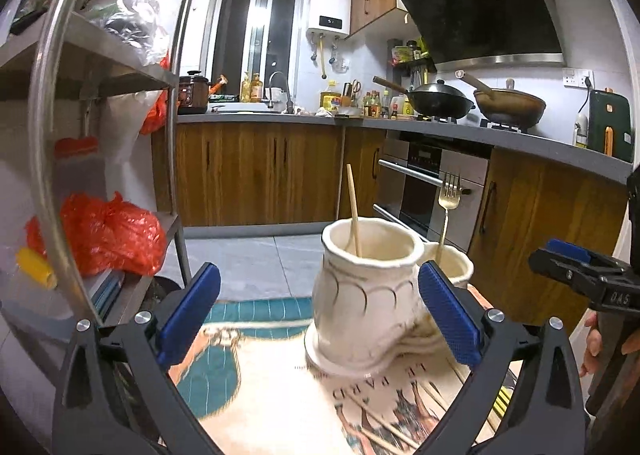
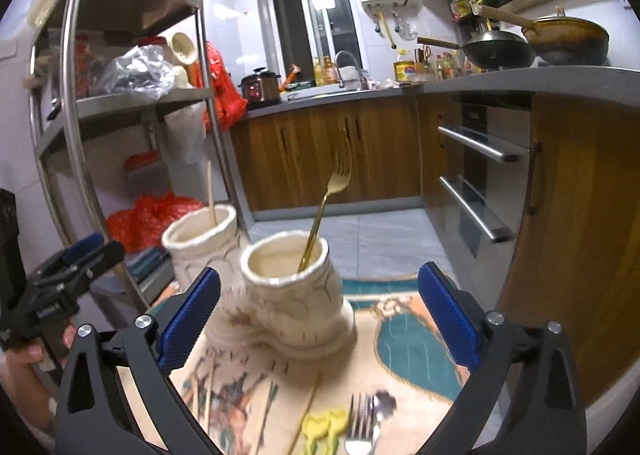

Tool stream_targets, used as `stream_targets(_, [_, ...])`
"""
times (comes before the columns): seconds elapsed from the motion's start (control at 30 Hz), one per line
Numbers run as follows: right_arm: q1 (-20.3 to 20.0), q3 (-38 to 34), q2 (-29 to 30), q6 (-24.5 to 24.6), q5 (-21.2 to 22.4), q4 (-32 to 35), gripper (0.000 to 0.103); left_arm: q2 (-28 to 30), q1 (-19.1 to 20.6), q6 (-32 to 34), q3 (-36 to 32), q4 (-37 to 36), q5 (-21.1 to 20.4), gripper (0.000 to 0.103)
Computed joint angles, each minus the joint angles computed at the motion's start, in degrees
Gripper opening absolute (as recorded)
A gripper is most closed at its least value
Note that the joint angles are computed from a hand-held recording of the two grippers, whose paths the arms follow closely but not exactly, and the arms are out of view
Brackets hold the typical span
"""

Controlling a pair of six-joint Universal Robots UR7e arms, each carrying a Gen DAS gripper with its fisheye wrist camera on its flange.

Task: Organize utensils
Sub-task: 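Lower and release the fork with the right tool while the left tool releases the chopstick, then withdraw both tools from the holder back over the utensils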

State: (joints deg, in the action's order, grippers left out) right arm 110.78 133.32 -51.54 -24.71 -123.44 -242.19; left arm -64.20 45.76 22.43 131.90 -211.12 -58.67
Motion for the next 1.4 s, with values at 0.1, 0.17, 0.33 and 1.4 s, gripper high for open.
stream_targets(0.1, [1.4,0.8,1.4,-1.2,-3.8,-3.2,0.098,-0.8,-1.1,-1.0,2.6,-2.4,1.1,0.098])
stream_targets(0.17, [1.8,2.1,1.5,-0.8,-5.7,-4.1,0.098,-1.5,-1.6,-1.4,4.2,-3.0,1.1,0.098])
stream_targets(0.33, [1.2,5.5,1.7,1.7,-8.0,-7.0,0.098,-2.5,-2.9,-4.1,7.6,-2.9,2.8,0.098])
stream_targets(1.4, [-2.1,14.1,3.2,4.1,-7.4,-6.1,0.098,0.9,-7.6,-28.2,11.6,25.6,16.3,0.084])
